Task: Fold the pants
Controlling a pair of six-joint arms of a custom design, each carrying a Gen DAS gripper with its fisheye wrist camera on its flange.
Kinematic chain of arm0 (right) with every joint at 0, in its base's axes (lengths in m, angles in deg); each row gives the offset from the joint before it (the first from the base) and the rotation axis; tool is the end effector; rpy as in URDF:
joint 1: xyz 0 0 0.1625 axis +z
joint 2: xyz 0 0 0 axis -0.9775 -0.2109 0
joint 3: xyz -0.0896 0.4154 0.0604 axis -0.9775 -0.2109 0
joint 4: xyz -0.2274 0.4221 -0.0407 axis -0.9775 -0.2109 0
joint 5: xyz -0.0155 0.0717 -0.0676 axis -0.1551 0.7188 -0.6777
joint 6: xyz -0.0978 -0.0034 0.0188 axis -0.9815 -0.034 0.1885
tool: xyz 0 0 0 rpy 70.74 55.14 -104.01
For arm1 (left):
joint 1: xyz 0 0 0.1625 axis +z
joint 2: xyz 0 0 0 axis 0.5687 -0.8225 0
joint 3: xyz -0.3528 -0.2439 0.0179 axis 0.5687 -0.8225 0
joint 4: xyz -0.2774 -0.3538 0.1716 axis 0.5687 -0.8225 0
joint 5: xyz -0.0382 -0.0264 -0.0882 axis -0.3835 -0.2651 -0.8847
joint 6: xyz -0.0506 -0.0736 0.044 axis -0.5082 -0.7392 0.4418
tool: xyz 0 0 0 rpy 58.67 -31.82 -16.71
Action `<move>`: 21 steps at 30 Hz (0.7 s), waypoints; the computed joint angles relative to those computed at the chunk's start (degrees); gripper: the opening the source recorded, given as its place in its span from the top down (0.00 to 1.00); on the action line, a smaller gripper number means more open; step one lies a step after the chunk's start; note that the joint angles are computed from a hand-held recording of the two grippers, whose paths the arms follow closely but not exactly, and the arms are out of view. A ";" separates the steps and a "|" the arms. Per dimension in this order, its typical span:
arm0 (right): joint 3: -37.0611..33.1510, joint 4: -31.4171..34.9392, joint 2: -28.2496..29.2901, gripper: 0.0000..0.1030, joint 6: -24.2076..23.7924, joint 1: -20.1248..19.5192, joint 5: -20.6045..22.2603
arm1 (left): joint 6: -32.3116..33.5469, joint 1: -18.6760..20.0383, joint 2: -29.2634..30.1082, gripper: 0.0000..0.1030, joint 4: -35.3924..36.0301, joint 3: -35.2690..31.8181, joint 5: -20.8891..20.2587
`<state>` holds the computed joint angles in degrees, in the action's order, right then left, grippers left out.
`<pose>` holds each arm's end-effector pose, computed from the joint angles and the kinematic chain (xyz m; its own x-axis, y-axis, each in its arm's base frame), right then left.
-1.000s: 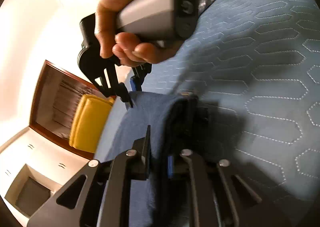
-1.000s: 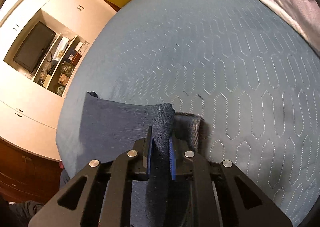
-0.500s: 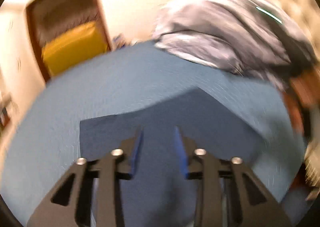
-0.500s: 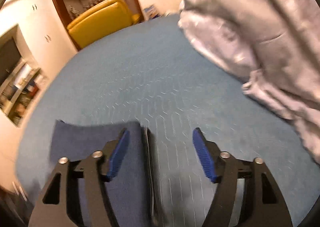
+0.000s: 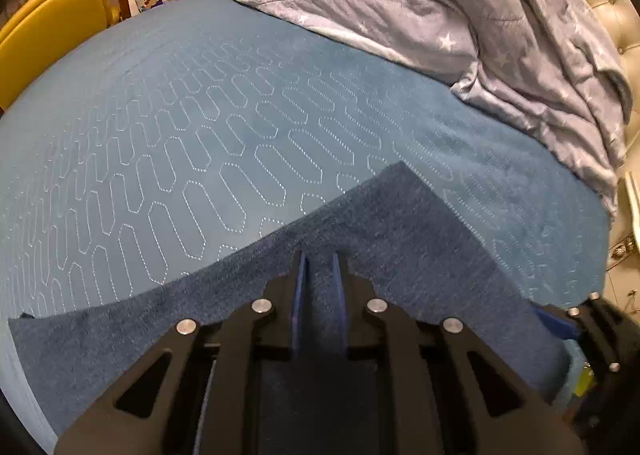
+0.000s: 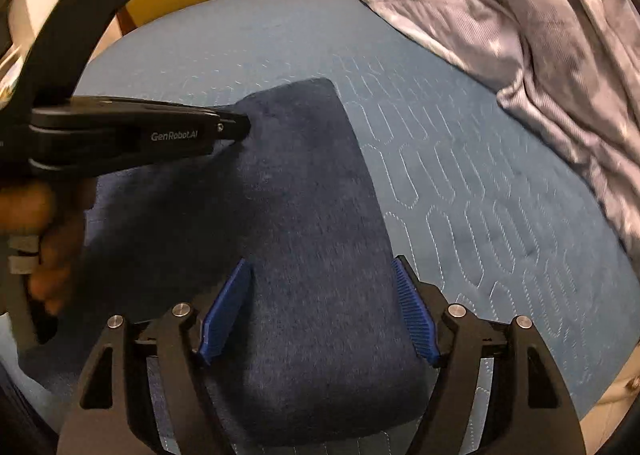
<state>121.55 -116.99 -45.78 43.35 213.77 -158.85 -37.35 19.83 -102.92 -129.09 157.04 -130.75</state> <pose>0.3421 -0.2577 -0.0083 -0.7221 0.0130 0.6916 -0.3873 0.8208 -0.4198 -0.0788 -0.4272 0.2676 -0.6771 0.5171 -0.5235 0.6699 0.7276 -0.1478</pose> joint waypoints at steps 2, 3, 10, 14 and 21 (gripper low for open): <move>0.09 0.17 0.07 0.29 0.25 -0.34 -0.06 | -1.52 0.14 -2.47 0.85 0.89 -0.33 -0.51; 0.22 0.01 -0.01 0.29 0.22 -0.23 -0.07 | -1.67 0.07 -3.92 0.85 0.82 -0.29 -1.07; 0.16 0.58 -0.21 0.28 0.70 -0.05 -0.31 | -10.73 -0.08 -10.93 0.85 7.98 1.27 11.65; -0.14 1.79 -0.18 0.28 1.26 0.34 -0.69 | -7.68 3.27 -11.31 0.83 7.79 0.97 9.06; -0.73 4.54 -0.14 0.25 3.68 1.23 -1.90 | -15.84 -6.41 -32.46 0.55 26.43 6.89 11.30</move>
